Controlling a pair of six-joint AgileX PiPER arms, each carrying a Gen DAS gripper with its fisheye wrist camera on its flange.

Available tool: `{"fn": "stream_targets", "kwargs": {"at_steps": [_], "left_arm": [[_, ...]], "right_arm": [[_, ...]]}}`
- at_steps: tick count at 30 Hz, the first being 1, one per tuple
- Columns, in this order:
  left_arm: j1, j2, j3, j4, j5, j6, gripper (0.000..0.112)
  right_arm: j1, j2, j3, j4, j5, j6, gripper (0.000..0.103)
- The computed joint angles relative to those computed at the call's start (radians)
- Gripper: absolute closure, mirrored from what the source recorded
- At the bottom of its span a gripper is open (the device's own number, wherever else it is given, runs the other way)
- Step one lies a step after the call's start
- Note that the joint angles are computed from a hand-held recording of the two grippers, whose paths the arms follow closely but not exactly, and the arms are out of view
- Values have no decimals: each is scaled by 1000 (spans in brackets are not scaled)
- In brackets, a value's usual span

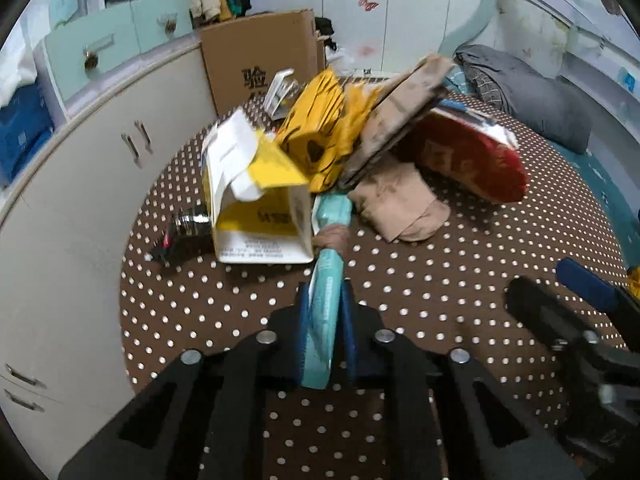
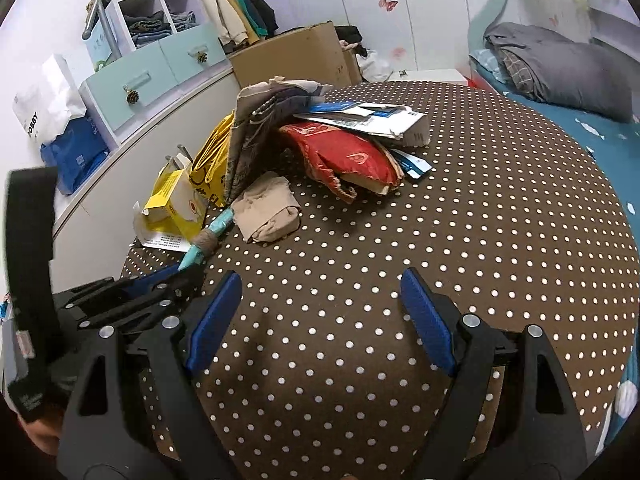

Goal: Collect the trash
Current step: 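Grasp the teal stick with the left gripper, then grasp the yellow-and-white box with the right gripper while the left holds the teal stick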

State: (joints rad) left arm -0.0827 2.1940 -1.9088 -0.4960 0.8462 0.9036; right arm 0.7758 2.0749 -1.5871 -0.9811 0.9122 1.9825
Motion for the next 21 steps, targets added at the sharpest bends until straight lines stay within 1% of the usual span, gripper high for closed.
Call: {"fn": "stream_targets", "kwargs": {"at_steps": [3,4,6,7,9,11,13,14,16,17,19,20,21], "left_arm": [[36,-50,63,-104,15,103,102],[59,-67,80,-141,40,139,102],[98,-98,120,-208,64,203,102],[127,-112,133,-250,94,240,103],[165,-124,140,-302,131,280,103],[205,-146,162,-366,141,340,103],[239,-153,150,-398,160,347,103],[255,-159,157,-415,158,353,103],[279,-141,112,-422,175,338,103],[288,-121,81,-415,200,329,103],[316,-63,-8,-435,298,300,103],[322,-56,-12,-447,305,304,103],[325,-59,1,-458,286,319,103]], "right_arm": [[12,-7,-13,-17,24,13,23],[19,-6,-25,-14,45,8,23],[35,-7,-47,-14,68,4,23],[41,-2,-65,-9,77,-7,23],[52,17,-115,-8,91,-41,23],[58,48,-179,-2,95,-76,22],[60,83,-246,15,107,-121,22],[57,103,-284,27,110,-149,22],[52,146,-360,48,115,-196,22],[48,167,-397,59,120,-222,22],[38,214,-480,94,129,-274,22],[33,240,-526,110,136,-304,22],[30,259,-559,125,141,-327,22]]}}
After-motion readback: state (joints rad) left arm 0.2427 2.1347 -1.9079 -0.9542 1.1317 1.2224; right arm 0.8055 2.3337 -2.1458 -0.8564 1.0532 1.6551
